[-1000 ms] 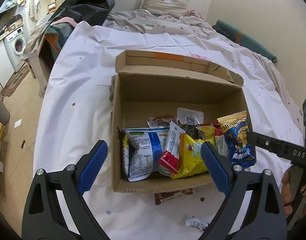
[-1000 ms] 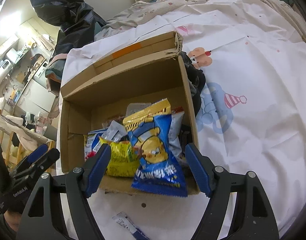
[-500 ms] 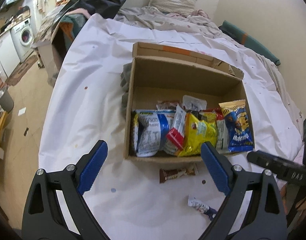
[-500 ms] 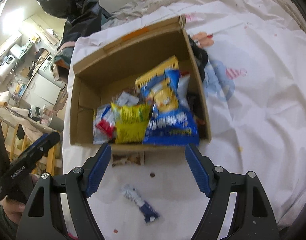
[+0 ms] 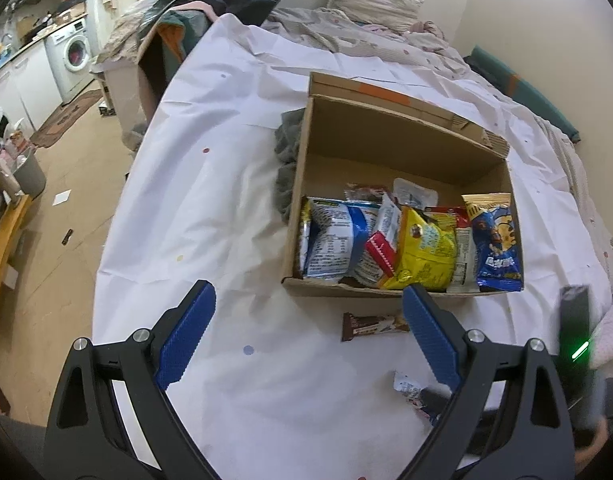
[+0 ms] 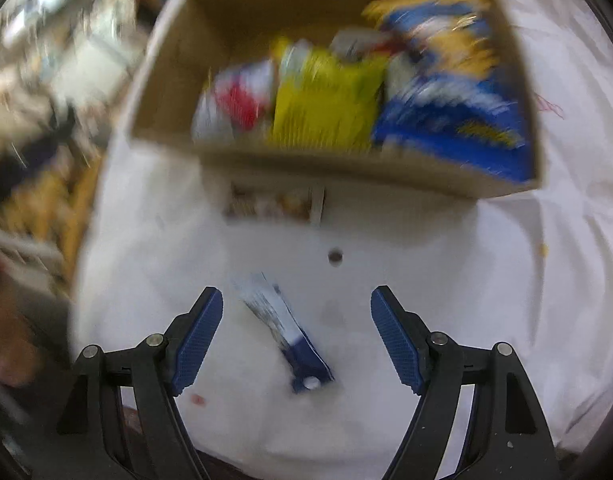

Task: Organize snacks
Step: 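Withdraw both tools from the box toward the remaining snacks, then grasp the chocolate bar with the left tool while the right tool grasps the white-blue packet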

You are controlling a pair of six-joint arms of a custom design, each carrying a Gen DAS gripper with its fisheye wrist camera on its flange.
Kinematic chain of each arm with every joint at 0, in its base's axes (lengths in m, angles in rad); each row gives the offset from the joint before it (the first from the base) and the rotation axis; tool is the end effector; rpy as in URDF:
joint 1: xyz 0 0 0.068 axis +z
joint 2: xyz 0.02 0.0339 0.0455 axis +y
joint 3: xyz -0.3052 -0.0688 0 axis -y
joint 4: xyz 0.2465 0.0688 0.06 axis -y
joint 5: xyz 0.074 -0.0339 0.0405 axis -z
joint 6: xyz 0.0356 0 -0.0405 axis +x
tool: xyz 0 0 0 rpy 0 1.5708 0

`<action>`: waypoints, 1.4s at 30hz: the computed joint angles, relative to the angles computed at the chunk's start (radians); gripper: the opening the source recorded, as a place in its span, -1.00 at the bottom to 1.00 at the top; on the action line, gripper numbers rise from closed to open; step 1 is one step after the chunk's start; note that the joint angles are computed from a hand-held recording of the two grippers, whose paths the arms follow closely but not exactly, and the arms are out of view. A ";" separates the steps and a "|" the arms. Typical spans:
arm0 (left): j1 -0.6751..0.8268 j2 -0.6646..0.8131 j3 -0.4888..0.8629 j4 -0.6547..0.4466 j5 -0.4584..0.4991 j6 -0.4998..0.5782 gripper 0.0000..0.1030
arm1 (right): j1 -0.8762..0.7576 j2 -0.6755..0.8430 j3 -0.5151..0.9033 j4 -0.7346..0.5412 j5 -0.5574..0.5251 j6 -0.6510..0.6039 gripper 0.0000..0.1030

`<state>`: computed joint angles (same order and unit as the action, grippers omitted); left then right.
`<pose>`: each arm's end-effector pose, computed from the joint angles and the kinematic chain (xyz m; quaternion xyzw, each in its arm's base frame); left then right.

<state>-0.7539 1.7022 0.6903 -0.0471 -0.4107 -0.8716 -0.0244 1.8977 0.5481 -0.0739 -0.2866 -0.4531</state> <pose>0.2239 -0.1907 0.1459 -0.1072 0.9424 -0.0443 0.3136 0.2467 0.0040 0.0682 -0.2202 0.9622 0.1212 0.1044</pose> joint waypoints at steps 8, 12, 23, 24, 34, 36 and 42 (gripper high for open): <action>0.021 -0.001 -0.020 0.009 0.035 -0.026 0.80 | 0.261 0.134 -0.067 0.199 0.232 -0.012 0.53; 0.027 0.009 -0.022 0.013 0.047 -0.038 0.80 | 0.225 0.123 -0.045 0.149 0.202 -0.022 -0.14; 0.025 0.049 -0.021 0.024 0.042 -0.045 0.80 | -0.069 0.038 0.021 -0.082 -0.030 -0.100 -0.63; 0.022 0.061 -0.018 0.027 0.046 -0.043 0.80 | -0.122 0.024 0.040 -0.125 -0.072 -0.104 -0.63; -0.037 0.317 0.162 0.037 0.155 -0.009 0.92 | -0.346 -0.048 0.101 -0.226 -0.234 -0.052 -0.63; -0.046 0.395 0.244 -0.005 0.162 -0.041 0.92 | -0.371 -0.055 0.110 -0.239 -0.253 -0.048 -0.63; -0.090 0.573 0.448 -0.107 0.055 -0.106 0.92 | -0.393 -0.035 0.140 -0.253 -0.258 -0.035 -0.63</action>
